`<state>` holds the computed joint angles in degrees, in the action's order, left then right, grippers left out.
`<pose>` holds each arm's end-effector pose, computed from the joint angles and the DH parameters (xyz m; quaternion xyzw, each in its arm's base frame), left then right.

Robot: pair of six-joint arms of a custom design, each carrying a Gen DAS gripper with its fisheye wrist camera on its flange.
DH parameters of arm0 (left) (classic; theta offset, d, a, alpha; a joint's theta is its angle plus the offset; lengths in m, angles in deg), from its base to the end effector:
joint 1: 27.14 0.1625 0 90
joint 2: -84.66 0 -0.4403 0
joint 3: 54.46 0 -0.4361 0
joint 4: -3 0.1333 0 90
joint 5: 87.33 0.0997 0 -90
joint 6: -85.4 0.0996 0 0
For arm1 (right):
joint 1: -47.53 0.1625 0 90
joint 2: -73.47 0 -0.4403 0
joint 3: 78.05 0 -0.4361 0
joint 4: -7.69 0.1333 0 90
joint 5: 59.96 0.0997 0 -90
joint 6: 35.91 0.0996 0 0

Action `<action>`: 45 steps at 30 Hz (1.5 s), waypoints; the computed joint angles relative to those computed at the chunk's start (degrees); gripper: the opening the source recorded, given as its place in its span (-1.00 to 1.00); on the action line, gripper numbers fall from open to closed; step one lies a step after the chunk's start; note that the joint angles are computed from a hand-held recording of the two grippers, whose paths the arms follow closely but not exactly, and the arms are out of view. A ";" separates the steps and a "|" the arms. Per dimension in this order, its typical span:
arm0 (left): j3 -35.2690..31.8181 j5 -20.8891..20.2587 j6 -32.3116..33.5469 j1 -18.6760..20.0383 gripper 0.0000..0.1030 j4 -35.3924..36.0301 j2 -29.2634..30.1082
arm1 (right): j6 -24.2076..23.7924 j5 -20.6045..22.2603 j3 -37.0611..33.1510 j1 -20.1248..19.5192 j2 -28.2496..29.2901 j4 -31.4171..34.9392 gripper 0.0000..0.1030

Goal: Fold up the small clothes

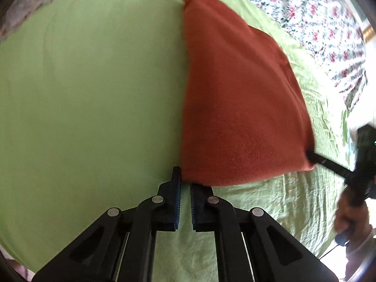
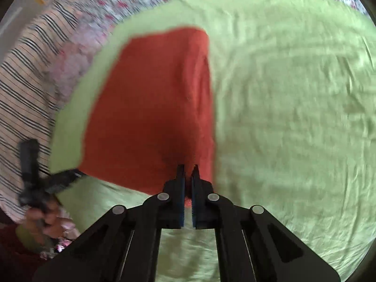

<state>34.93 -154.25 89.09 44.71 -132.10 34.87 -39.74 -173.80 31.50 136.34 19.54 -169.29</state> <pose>-0.0631 -0.7457 0.1391 0.1760 0.9628 -0.0718 0.1923 0.0798 -0.6398 0.1326 -0.0341 -0.9431 0.2555 0.2102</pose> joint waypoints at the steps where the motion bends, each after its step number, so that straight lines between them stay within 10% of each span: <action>1: -0.05 -0.17 -0.14 0.08 -0.90 0.27 -0.10 | 0.69 -0.58 0.25 -0.62 0.59 -0.18 -0.91; 15: 0.03 -7.52 9.40 -2.10 -0.82 1.84 -3.87 | 5.00 4.08 0.75 -1.23 -3.61 -2.67 -0.20; 22: -5.23 -7.22 9.66 -1.60 -0.72 5.08 2.25 | 4.92 5.95 -12.75 -2.30 4.84 1.37 -0.20; 24: -6.17 -6.59 9.25 -1.30 -0.73 6.62 3.29 | 5.73 8.12 -14.81 -3.45 5.69 4.19 -0.74; 28: -6.46 -5.38 9.20 -1.08 -0.74 7.25 4.45 | 4.29 4.70 -15.12 -2.56 5.79 3.33 -0.82; 45: -8.76 -10.98 8.84 -0.98 -0.58 4.69 2.28 | 3.91 6.21 -8.70 -0.27 1.52 -0.48 -0.73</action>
<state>26.17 -165.23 97.94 43.73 -127.41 37.14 -35.83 -167.59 22.80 136.07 21.06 -169.76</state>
